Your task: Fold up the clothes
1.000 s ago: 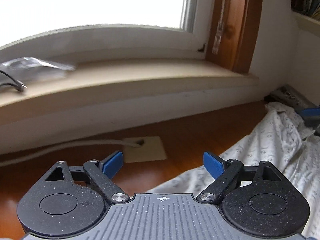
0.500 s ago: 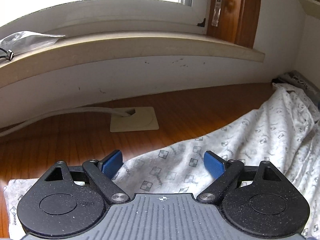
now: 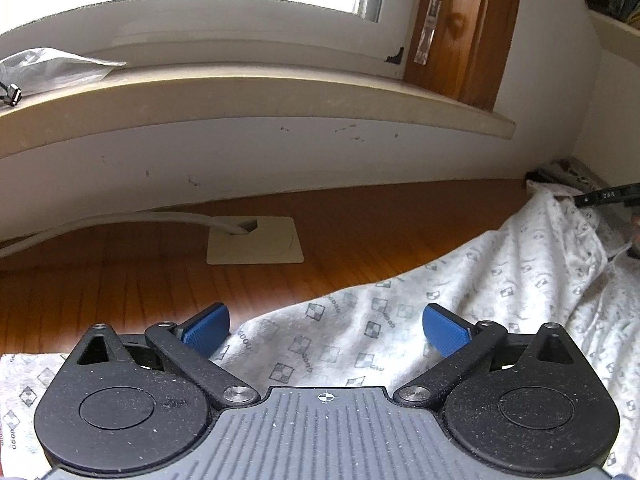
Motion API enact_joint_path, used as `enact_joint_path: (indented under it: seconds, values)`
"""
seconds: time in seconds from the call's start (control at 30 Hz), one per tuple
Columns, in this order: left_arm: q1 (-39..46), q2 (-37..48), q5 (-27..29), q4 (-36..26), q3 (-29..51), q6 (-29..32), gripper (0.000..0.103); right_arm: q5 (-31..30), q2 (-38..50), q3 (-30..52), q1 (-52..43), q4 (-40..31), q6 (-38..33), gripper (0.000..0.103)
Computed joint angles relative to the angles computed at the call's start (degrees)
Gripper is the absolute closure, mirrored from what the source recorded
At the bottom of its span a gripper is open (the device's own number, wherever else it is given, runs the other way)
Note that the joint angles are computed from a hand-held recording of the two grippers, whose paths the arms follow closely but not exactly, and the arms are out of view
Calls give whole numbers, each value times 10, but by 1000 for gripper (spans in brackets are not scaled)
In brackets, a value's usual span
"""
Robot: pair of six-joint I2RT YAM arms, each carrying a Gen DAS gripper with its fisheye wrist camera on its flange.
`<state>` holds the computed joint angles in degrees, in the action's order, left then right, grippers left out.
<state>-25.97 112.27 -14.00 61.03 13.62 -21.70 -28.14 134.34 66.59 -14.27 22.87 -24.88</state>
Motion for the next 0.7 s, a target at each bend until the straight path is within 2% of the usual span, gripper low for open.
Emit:
enact_joint_path:
  seconds: [0.07, 0.17, 0.3, 0.4, 0.5, 0.53, 0.63, 0.7]
  values:
    - [4, 6, 8, 23, -7, -1, 1, -1, -40, -53, -10, 56, -6, 96]
    - [12, 12, 25, 45, -14, -4, 0, -43, -146, -150, -62, 117, 9, 97]
    - [5, 16, 20, 58, -17, 0, 0, -130, -320, -244, -181, 109, -9, 97]
    - [5, 22, 22, 74, -21, -2, 0, -223, -424, -258, -301, 30, -36, 97]
    - [11, 27, 32, 84, -22, -4, 0, -306, -478, -248, -417, -46, -74, 97]
    - [14, 28, 37, 87, -22, -5, 0, -328, -485, -241, -449, -85, -100, 97]
    - [22, 36, 49, 99, -24, -8, 0, -364, -457, -163, -508, -324, -270, 93]
    - [23, 39, 50, 105, -25, -10, 0, -378, -441, -158, -522, -356, -305, 88]
